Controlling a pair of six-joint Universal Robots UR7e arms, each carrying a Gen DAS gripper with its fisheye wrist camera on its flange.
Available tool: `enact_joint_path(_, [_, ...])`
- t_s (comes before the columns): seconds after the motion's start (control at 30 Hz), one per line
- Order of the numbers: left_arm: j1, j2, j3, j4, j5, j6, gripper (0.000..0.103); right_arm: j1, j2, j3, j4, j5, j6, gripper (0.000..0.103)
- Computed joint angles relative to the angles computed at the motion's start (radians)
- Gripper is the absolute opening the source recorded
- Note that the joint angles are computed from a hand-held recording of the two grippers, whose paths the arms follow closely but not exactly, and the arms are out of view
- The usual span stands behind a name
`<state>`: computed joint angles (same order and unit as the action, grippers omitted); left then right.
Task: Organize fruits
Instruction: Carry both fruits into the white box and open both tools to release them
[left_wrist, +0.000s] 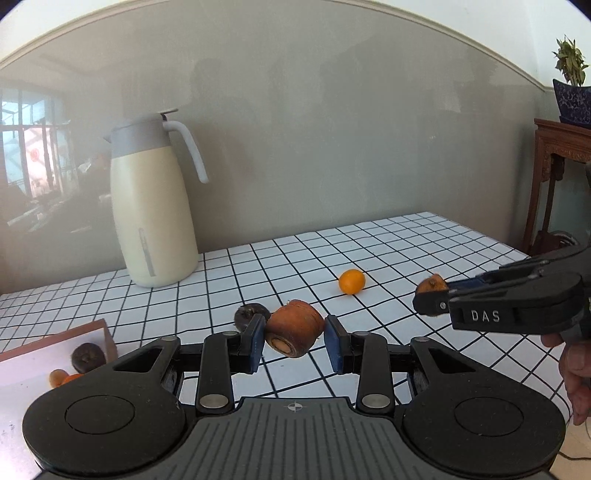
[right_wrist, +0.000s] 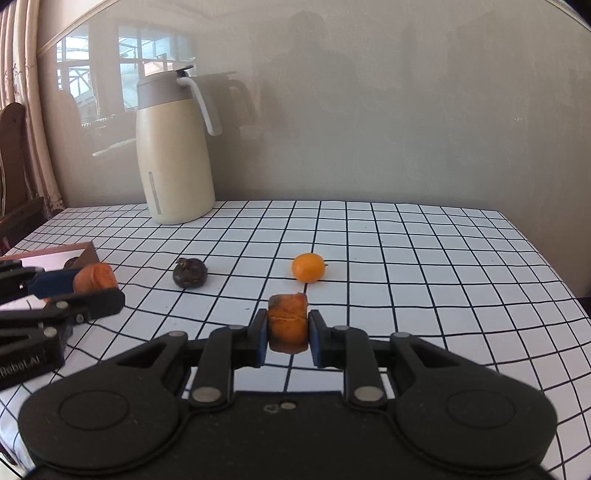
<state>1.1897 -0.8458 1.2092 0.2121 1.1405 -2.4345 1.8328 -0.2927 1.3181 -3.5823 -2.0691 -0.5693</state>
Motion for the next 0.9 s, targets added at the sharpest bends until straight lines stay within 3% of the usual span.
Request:
enact_joint_path(0.23, [0.027,-0.166,0.167,-0.066,-0.023,0.008,0.035,0.056,0.009,0.041,-0.021,0.023,-0.026,0.013])
enact_joint_path(0.43, [0.057,-0.284,0.264,-0.114,-0.052,0.010,0.035,0.098,0.041,0.019,0.068,0.068,-0.066,0.013])
enact_joint_path(0.57, [0.083,-0.336,0.295,-0.138,-0.075,0.008,0.035,0.126,0.074,-0.011,0.116,0.102,-0.121,0.013])
enact_joint_path(0.9, [0.124,-0.423,0.338,-0.202,-0.113,0.019,0.035,0.165,0.129,-0.080,0.198,0.213,-0.161,0.013])
